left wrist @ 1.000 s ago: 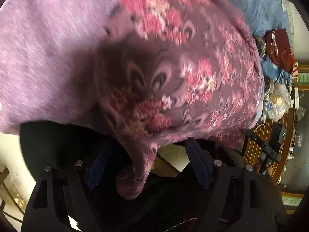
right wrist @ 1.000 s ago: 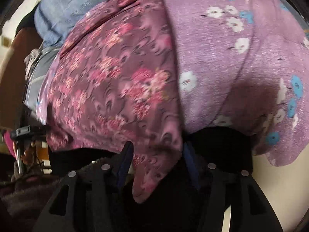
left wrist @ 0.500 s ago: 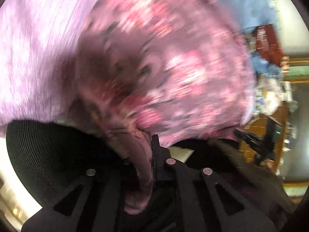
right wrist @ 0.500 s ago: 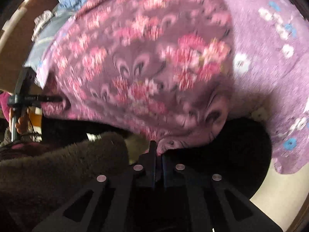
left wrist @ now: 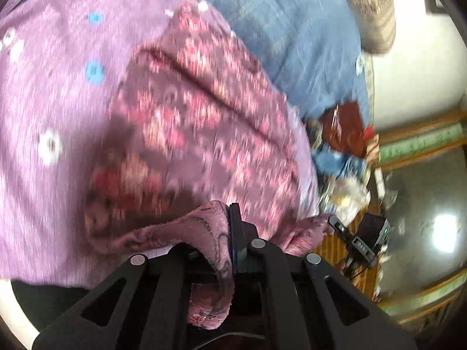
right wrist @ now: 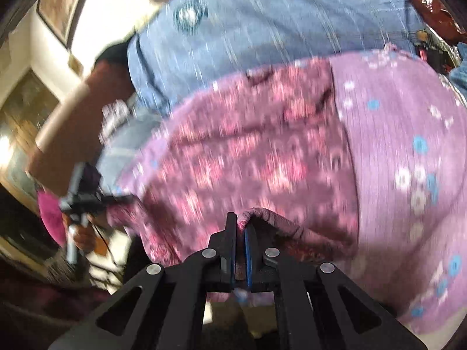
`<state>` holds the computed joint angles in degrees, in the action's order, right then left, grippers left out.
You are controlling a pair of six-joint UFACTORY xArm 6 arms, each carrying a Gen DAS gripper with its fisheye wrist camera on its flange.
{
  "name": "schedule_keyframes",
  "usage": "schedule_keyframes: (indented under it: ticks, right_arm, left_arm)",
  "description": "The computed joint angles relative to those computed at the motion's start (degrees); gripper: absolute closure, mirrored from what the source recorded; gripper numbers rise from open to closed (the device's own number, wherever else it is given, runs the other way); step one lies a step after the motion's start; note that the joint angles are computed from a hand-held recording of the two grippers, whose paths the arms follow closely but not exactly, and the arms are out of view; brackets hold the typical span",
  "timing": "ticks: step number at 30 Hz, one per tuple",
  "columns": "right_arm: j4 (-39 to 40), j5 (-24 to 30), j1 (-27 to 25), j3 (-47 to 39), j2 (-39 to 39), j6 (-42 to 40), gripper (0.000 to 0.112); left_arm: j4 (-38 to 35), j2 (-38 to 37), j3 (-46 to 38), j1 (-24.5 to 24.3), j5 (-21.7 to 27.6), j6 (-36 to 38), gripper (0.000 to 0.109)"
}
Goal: Fold small clothes
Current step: 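Lower the folded shirt onto the sheet holding it with both grippers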
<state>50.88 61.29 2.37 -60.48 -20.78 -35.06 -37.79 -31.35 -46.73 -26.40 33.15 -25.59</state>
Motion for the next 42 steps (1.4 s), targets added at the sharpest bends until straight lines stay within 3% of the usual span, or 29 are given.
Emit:
schedule_keyframes:
  ticks: [4,10,13,20,22,25,27,29,31,33,35,38,40,42]
  right_arm:
    - [10.3,-2.9,-1.8,-6.4,6.9,-0.5,0.108]
    - [16.1,-8.1,-1.8,-19.5,20.8,2.5,0.108]
    - [15.1,-9.9,-1.2,-28.0,28.8,5.9,0.108]
    - [12.7,-14.4,0.2,-48.9,47.4,17.9,0.107]
    - [6.9,-13.3,0.2,-57.7,55.0,28.0,0.103]
    - [4.2,-9.0,-0.1,-62.9,59.7,35.0,0.102]
    - [7.6,-9.7,0.2,-59.2,57.5,30.4,0.094]
    - [9.6,-9.4,0.3,-57.6,56.5,27.6,0.078]
    - [8.2,-8.4,0.7,-59.7,57.6,28.9,0.066]
    - [6.8,-5.1,1.0,-69.5,63.9,33.3,0.067]
    - [8.6,-9.4,1.4,-75.8,67.6,36.0,0.067]
    - [10.1,-17.1,1.9,-77.0,67.5,35.0,0.067]
    - [6.0,-14.3,1.2,-79.0,68.1,37.1,0.067]
    - [1.1,-13.0,0.8,-74.4,65.0,37.0,0.065]
  left_arm:
    - [-0.7,2.5,-2.9,4.2,-2.8,-0.6,0.106]
    - [-5.1,14.3,-13.3,10.3,-4.3,1.9,0.106]
    - [-5.2,22.4,-21.4,12.7,-2.7,2.6,0.106]
    - [3.5,41.4,-42.9,17.0,2.9,-4.5,0.105]
    - [3.9,45.9,-47.5,18.3,7.5,-9.3,0.105]
    - [-2.2,45.9,-46.0,18.8,6.4,-5.8,0.103]
    - [-6.5,44.2,-43.2,18.5,3.8,-1.4,0.09]
    - [-7.6,42.3,-40.5,17.9,-0.2,-0.7,0.067]
    - [-4.3,43.1,-41.9,18.0,-0.3,-3.0,0.064]
    - [-0.4,45.8,-46.8,19.0,2.6,-6.9,0.064]
    - [3.5,46.6,-49.6,19.6,2.0,-10.7,0.064]
    - [9.8,45.1,-50.1,20.8,0.2,-14.3,0.056]
    - [12.1,43.1,-48.4,21.6,1.0,-14.3,0.049]
    - [12.4,41.7,-46.6,21.8,4.2,-10.6,0.049]
